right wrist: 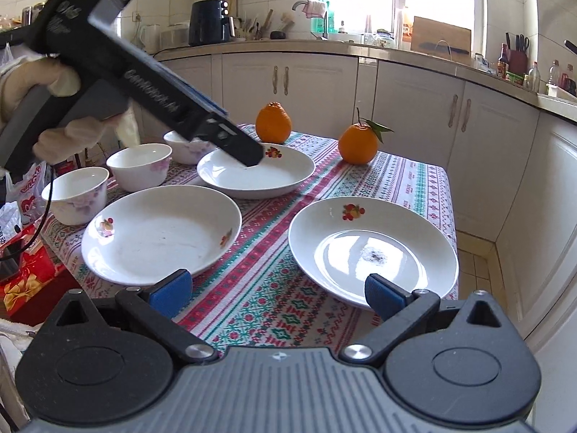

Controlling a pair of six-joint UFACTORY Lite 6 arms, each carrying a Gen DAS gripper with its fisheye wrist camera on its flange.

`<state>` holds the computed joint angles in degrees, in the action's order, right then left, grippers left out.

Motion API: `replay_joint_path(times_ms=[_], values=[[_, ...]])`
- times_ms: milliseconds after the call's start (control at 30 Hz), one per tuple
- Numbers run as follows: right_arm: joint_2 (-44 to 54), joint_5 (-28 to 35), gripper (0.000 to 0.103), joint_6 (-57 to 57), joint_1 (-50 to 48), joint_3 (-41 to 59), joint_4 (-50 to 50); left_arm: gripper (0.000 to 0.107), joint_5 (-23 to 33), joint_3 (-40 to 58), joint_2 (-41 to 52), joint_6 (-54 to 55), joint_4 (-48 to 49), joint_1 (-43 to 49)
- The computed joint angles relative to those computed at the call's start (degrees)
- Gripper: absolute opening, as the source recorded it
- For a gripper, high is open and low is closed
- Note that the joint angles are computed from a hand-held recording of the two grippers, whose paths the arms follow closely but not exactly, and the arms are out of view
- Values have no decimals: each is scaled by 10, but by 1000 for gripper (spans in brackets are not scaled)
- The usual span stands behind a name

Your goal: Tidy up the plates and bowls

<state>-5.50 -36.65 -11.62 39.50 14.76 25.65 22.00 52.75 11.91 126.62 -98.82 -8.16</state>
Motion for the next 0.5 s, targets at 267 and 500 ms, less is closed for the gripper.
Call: replay_joint_path(times_ms=[267, 500], values=[[7, -8, 103, 3, 32, 4, 14, 95, 39, -212, -112, 281, -249, 63], [39, -6, 103, -15, 55, 31, 25, 95, 71, -293, -144, 287, -228, 145]])
